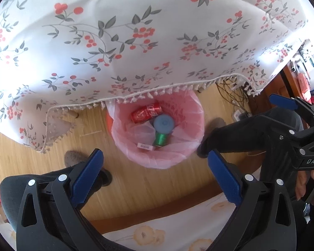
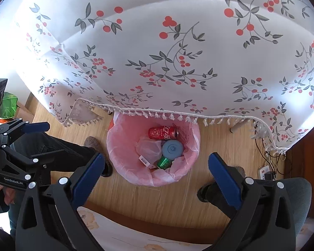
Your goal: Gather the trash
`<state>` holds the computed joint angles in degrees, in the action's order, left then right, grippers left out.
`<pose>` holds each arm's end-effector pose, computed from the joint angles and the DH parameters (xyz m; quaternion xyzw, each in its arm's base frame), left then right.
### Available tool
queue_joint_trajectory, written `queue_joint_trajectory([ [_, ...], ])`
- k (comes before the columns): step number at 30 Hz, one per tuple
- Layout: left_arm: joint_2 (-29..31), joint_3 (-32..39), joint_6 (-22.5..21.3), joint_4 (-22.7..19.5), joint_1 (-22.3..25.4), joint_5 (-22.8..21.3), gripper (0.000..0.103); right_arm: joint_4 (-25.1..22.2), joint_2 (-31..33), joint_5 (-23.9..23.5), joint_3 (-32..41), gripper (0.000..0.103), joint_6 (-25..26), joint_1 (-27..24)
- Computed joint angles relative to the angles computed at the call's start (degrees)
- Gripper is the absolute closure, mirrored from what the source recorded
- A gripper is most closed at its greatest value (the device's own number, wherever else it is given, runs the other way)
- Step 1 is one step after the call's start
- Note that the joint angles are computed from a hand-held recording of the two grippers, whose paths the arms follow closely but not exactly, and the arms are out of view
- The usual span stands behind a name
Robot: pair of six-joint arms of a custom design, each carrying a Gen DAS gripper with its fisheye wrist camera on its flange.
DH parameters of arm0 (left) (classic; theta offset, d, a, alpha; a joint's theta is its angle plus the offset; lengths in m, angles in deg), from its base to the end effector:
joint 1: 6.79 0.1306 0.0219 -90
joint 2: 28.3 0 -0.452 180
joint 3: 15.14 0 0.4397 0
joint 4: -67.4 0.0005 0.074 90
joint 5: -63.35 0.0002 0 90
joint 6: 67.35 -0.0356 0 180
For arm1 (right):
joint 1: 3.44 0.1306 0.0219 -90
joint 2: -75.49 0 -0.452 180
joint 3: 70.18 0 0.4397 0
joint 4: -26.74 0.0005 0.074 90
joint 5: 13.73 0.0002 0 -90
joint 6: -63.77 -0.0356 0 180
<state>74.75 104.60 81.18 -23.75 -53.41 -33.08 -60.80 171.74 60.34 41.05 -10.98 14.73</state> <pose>0.3969 -0.4150 0.5918 -0.1102 0.9831 -0.0734 0.1262 0.4989 0.1735 0.5903 -0.3016 0.9315 0.1407 0.1466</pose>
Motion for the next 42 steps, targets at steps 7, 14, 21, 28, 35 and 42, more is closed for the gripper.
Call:
queue_joint_trajectory([
  [7, 0.96, 1.12, 0.01, -2.43, -0.23, -1.00, 0.006, 0.04, 0.11, 0.17, -0.16, 0.005, -0.31, 0.07],
  [14, 1.73, 2.32, -0.30, -4.42, -0.27, -2.34, 0.006, 0.16, 0.21, 0.29, -0.17, 0.005, -0.53, -0.06],
  [21, 1.42, 1.85, -0.31, -3.71, -0.28, -2.29, 0.006, 0.19, 0.27, 0.33, -0.23, 0.005, -0.83, -0.14],
  [28, 1.79, 2.46, 0.14, -4.16, -0.49, -2.86, 0.006, 0.18, 0.31, 0.34, -0.21, 0.005, -1.15, -0.19],
  [35, 1.42, 2.15, 0.16, -3.03, -0.42, -2.10, 0.006, 0.14, 0.43, 0.21, -0.15, 0.005, -1.39, -0.29],
  [42, 1.11, 1.98, 1.08, -1.83, -0.71, -2.65, 0.006, 0.03, 0.54, 0.13, -0.08, 0.005, -1.41, -0.32],
])
